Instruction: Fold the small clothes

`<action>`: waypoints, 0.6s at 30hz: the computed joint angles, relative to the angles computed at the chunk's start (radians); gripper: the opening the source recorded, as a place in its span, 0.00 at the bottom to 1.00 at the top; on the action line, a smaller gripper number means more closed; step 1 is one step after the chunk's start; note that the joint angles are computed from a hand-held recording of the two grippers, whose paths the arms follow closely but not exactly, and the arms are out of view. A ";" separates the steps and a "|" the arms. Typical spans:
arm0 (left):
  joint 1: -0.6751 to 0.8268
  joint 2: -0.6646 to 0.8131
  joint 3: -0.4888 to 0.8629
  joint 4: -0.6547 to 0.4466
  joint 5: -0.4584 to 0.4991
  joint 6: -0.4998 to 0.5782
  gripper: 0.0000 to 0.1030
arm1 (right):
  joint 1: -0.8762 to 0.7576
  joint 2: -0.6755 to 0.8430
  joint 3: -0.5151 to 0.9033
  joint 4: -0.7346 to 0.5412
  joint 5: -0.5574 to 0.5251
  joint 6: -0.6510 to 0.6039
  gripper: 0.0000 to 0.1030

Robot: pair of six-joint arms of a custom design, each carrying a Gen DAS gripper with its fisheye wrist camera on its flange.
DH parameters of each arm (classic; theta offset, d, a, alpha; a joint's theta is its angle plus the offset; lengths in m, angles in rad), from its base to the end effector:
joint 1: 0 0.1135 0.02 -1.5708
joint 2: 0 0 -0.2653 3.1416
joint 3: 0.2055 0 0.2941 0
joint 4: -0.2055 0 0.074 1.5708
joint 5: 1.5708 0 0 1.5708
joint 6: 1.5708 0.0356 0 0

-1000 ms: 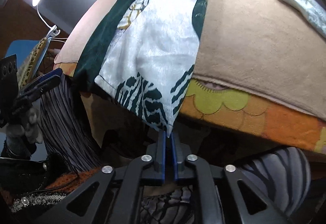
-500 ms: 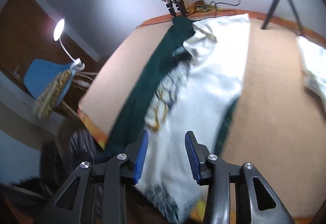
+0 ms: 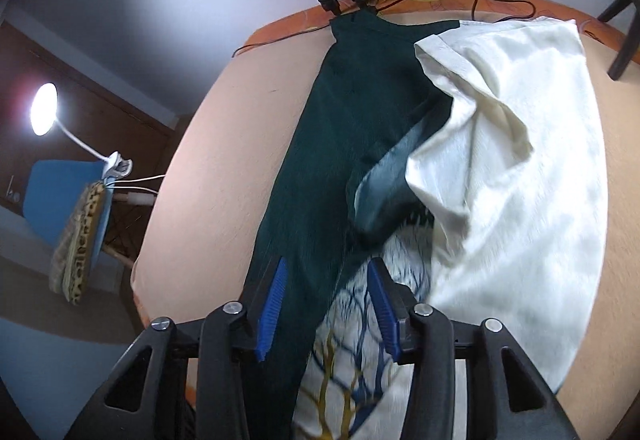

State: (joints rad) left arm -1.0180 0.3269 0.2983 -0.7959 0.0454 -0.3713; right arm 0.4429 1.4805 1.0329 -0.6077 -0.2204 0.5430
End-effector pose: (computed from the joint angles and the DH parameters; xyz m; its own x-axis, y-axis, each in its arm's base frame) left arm 0.0683 -0.1137 0.1700 -0.6736 0.4015 -0.6206 0.6675 0.6911 -0.2774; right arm 0.2995 0.1507 0.2126 -0.9394 0.1125 -0.3238 -0.0352 0.9080 0.4176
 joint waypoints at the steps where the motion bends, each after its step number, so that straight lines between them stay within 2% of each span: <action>1: 0.006 -0.009 -0.002 -0.004 0.013 -0.004 0.04 | 0.000 0.029 0.021 -0.003 0.015 0.005 0.52; 6: 0.002 -0.033 -0.011 -0.006 0.018 -0.020 0.03 | -0.016 0.123 0.092 -0.015 0.065 0.029 0.49; 8: 0.010 -0.041 -0.011 -0.004 0.034 -0.020 0.03 | -0.022 0.139 0.104 -0.013 0.076 0.042 0.43; 11: -0.002 -0.051 -0.004 -0.008 0.016 -0.027 0.03 | -0.026 0.156 0.116 -0.028 0.106 0.061 0.28; 13: 0.001 -0.016 0.009 0.001 0.001 -0.036 0.04 | -0.027 0.148 0.109 -0.031 0.123 0.063 0.10; 14: 0.013 0.029 0.019 0.019 0.013 -0.035 0.04 | -0.027 0.141 0.103 -0.028 0.128 0.060 0.05; 15: 0.019 0.064 0.024 0.038 0.014 -0.036 0.10 | -0.031 0.132 0.096 -0.025 0.127 0.056 0.02; 16: 0.011 0.113 0.034 0.061 -0.010 -0.046 0.23 | -0.033 0.126 0.093 -0.025 0.130 0.054 0.01; 18: -0.011 0.221 0.059 0.101 -0.064 -0.070 0.35 | -0.039 0.107 0.087 -0.026 0.133 0.041 0.00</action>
